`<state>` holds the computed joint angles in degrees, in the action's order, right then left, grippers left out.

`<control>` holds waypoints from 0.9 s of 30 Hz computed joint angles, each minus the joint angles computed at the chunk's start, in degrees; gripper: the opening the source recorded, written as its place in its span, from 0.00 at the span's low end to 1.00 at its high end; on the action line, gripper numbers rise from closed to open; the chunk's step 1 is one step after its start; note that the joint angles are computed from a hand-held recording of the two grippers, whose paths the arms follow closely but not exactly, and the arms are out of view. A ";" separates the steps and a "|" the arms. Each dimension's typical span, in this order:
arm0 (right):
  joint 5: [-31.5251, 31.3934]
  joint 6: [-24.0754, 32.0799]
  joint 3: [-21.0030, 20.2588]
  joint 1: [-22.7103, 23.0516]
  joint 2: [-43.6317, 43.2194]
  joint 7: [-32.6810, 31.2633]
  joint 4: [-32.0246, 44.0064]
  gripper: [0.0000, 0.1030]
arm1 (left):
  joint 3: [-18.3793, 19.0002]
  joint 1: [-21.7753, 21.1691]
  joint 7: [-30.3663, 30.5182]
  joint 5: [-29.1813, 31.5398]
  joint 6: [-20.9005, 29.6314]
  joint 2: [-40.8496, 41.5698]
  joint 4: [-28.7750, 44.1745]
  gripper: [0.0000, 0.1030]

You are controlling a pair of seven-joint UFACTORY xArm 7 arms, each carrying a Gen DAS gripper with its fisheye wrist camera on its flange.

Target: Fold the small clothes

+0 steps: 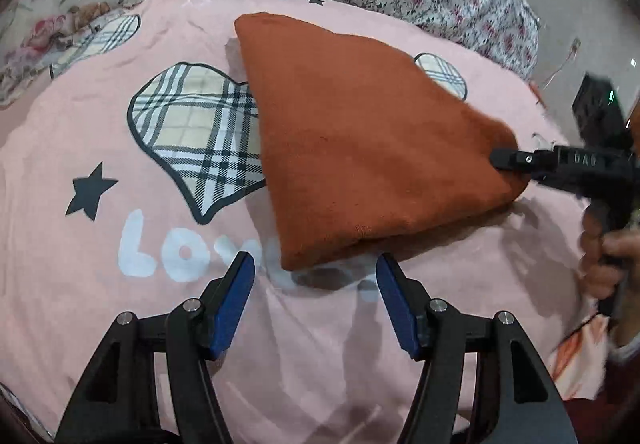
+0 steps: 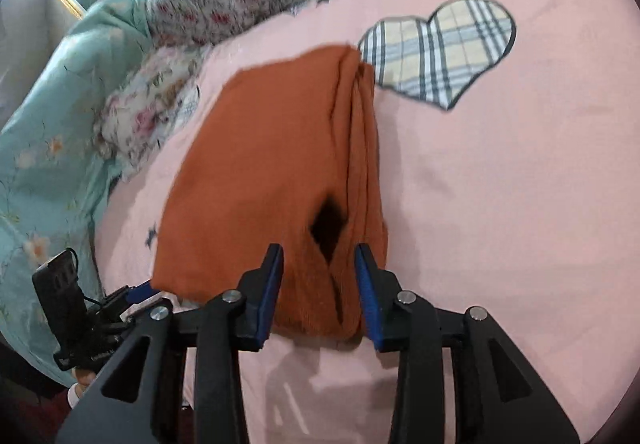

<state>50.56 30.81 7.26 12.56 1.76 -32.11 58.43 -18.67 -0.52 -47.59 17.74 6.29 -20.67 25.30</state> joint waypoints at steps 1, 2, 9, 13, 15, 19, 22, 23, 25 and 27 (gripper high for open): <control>0.83 0.70 -0.06 -0.13 -0.06 -0.23 0.34 0.09 | -1.60 1.73 -0.94 1.23 0.68 0.08 0.51 0.61; 4.05 1.47 -0.13 -0.39 -0.30 -2.07 0.87 0.09 | -5.12 5.36 -3.66 3.96 2.15 0.12 1.59 0.61; 9.92 -1.56 -0.82 0.01 -4.13 -7.50 0.36 0.05 | -8.81 10.95 -18.56 11.61 3.80 -4.40 0.67 0.28; -3.39 -7.01 -0.13 1.28 -2.17 1.29 -2.64 0.05 | -8.58 8.13 -19.60 12.45 6.89 -3.17 1.34 0.13; -4.45 -7.85 -0.40 1.16 -1.34 2.29 -3.91 0.04 | -8.28 7.31 -20.53 13.88 7.23 -2.95 1.43 0.12; -0.89 -7.66 -0.60 0.64 -1.70 -0.61 -4.75 0.04 | -2.00 2.68 -17.64 11.28 4.51 -2.00 0.25 0.13; -4.27 -8.94 -0.44 0.89 -1.82 1.45 -5.07 0.04 | 0.05 0.92 -14.53 9.06 3.66 -2.27 -0.46 0.15; -4.22 -8.94 -0.47 0.89 -1.84 1.57 -5.11 0.04 | 0.81 0.04 -13.19 8.06 3.59 -2.63 -0.93 0.16; -3.49 -8.80 -0.57 0.87 -2.05 1.32 -5.30 0.04 | 1.33 -0.59 -11.32 6.62 3.28 -2.96 -1.50 0.18; -3.37 -8.90 -0.55 0.97 -2.02 1.71 -5.36 0.04 | 2.53 -1.92 -8.73 4.58 3.07 -3.18 -2.03 0.18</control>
